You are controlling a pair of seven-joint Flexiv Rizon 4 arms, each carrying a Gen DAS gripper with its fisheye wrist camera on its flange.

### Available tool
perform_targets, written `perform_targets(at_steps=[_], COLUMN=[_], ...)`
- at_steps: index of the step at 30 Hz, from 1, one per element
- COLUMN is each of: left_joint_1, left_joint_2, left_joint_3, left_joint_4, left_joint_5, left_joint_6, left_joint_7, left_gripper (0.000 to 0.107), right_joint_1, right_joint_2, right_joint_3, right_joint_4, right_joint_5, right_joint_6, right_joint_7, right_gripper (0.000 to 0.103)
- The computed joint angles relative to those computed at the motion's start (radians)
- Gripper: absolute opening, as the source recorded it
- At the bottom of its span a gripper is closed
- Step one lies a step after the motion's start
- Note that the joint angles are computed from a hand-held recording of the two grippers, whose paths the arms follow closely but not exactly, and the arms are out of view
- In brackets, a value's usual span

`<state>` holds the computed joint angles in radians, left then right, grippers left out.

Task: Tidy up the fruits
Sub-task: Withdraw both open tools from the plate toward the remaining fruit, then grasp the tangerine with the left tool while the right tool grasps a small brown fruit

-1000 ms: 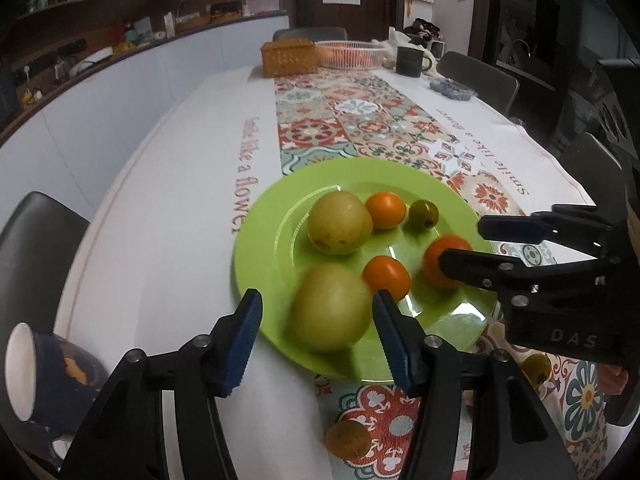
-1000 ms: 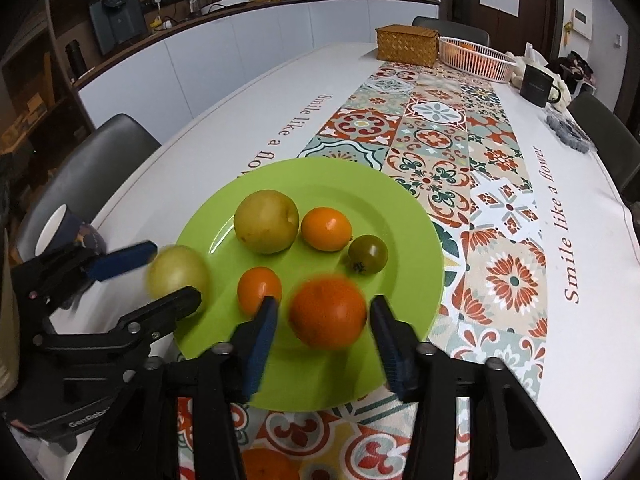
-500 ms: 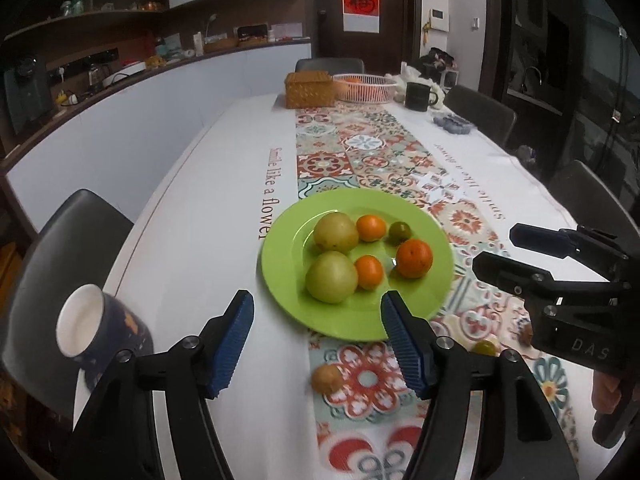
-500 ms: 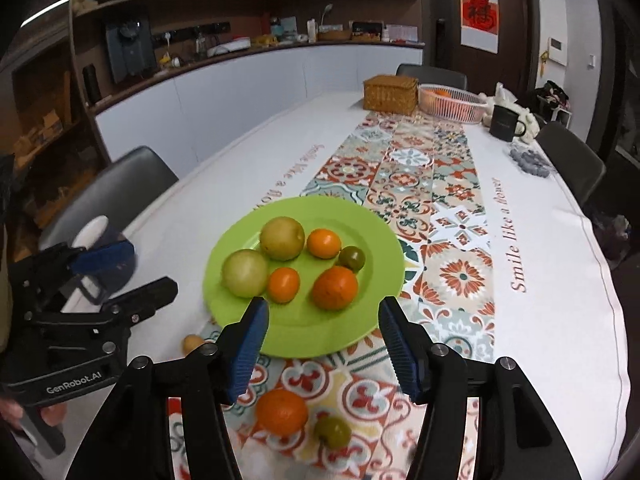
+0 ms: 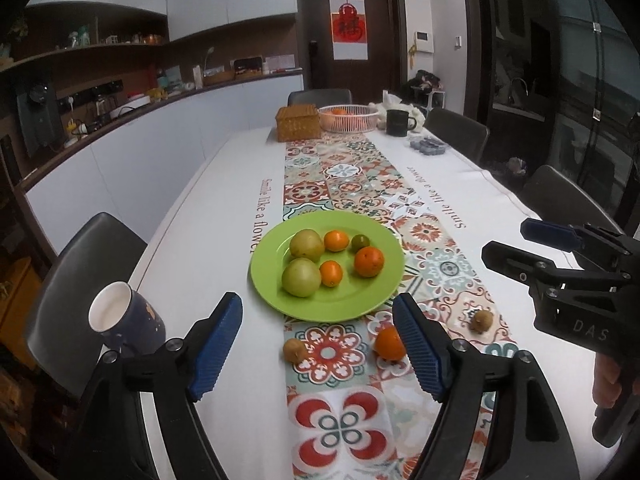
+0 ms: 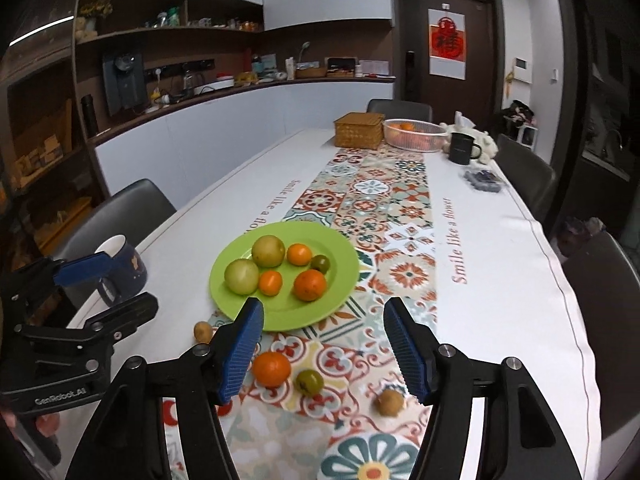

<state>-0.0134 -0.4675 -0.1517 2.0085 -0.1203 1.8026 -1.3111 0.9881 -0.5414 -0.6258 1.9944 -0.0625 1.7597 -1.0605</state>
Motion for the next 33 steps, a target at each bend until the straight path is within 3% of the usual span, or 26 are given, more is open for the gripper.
perform_targets(at_steps=[9,19,27,33], left_joint_1=[-0.074,-0.169,-0.165,-0.106], left_joint_2=[0.044,0.022,-0.032,-0.085], left_joint_3=[0.058,0.135,0.12,0.06], left_joint_4=[0.087,0.121,0.105,0.075], left_joint_5=[-0.003,-0.028,-0.029,-0.004], left_joint_6=[0.051,0.071,0.062,0.054], left_joint_7=[-0.039,-0.033,-0.022,-0.022], left_gripper=[0.082,0.085,0.085,0.085], right_joint_1=[0.157,0.226,0.144,0.052], right_joint_2=[0.027,0.013,-0.005,-0.037], right_joint_3=[-0.152,-0.2,-0.118,-0.035], right_joint_4=[0.12,0.194,0.19,0.156], right_joint_5=[0.078,0.144,0.132,0.084], right_joint_6=[0.022,0.027,0.003,-0.018], right_joint_7=[-0.011,-0.034,-0.003,0.032], right_gripper=[0.063,0.063,0.063,0.063])
